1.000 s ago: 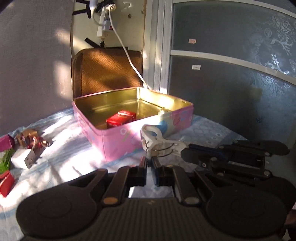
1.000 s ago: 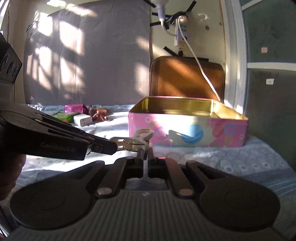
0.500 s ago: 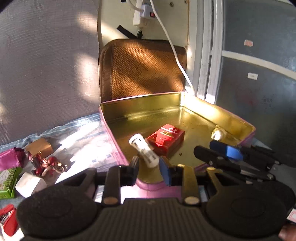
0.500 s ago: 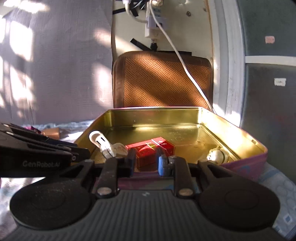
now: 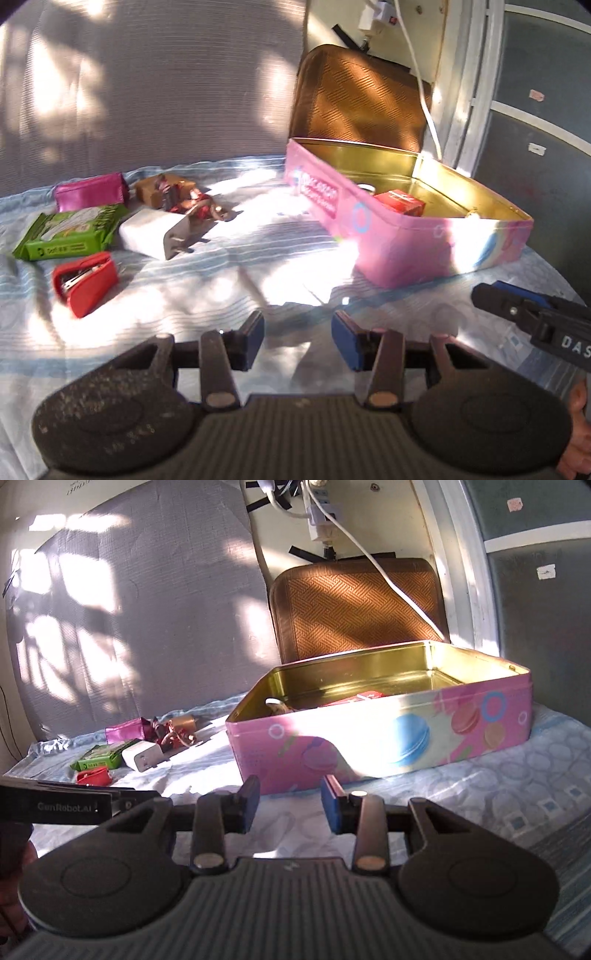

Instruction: Organize rigid objects

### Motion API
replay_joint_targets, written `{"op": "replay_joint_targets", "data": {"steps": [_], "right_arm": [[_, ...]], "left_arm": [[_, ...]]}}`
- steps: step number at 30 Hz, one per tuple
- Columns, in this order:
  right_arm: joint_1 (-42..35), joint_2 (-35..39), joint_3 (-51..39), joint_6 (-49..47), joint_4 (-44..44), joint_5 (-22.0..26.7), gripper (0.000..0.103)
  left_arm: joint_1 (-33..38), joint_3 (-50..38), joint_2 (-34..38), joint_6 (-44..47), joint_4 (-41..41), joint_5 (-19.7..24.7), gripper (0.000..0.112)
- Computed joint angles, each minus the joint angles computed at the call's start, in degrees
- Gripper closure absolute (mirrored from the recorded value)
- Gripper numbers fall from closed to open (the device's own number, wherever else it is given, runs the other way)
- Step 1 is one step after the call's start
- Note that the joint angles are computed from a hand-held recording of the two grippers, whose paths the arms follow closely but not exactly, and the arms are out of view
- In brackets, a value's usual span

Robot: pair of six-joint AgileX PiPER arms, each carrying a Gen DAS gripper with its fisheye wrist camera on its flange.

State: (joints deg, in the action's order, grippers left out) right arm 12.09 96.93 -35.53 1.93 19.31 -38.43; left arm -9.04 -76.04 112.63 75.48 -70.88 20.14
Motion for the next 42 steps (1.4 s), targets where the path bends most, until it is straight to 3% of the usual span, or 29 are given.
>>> {"op": "replay_joint_targets", "data": {"steps": [4, 6, 8, 10, 17, 23, 28, 42], "right_arm": [[1.98, 0.32, -1.3, -3.76, 2.34, 2.31, 0.064], [2.43, 0.8, -2.5, -4.88, 2.39, 4.04, 0.064], [3.08, 1.25, -3.85, -7.43, 3.75, 5.94, 0.064], [2.47, 1.8, -5.3, -6.21, 1.48, 8.4, 0.064], [0.09, 2.07, -6.56, 1.16, -4.66, 12.33, 0.064], [-1.55, 2.1, -7.12, 8.11, -12.36, 14.52, 0.064], [-1.31, 2.52, -8.29, 6.8, -12.22, 16.44, 0.063], [-1.99, 2.16, -7.8, 8.9, -15.72, 16.15, 0.063]], "left_arm": [[2.29, -0.34, 0.93, -9.81, 8.62, -5.17, 0.071], [3.12, 0.71, 1.03, -6.49, 6.1, -8.11, 0.071], [5.54, 1.05, 1.08, 0.39, -1.76, -5.25, 0.071], [6.69, 0.9, 1.29, 1.88, -4.41, -3.52, 0.071], [5.17, 2.07, 0.59, 7.51, -7.53, -4.79, 0.07], [5.88, 0.77, 1.4, 3.45, -4.6, -3.16, 0.07], [5.52, 0.95, 1.29, 3.17, -4.26, -3.95, 0.07], [4.96, 0.86, 1.27, 1.54, -1.44, -5.71, 0.069]]}}
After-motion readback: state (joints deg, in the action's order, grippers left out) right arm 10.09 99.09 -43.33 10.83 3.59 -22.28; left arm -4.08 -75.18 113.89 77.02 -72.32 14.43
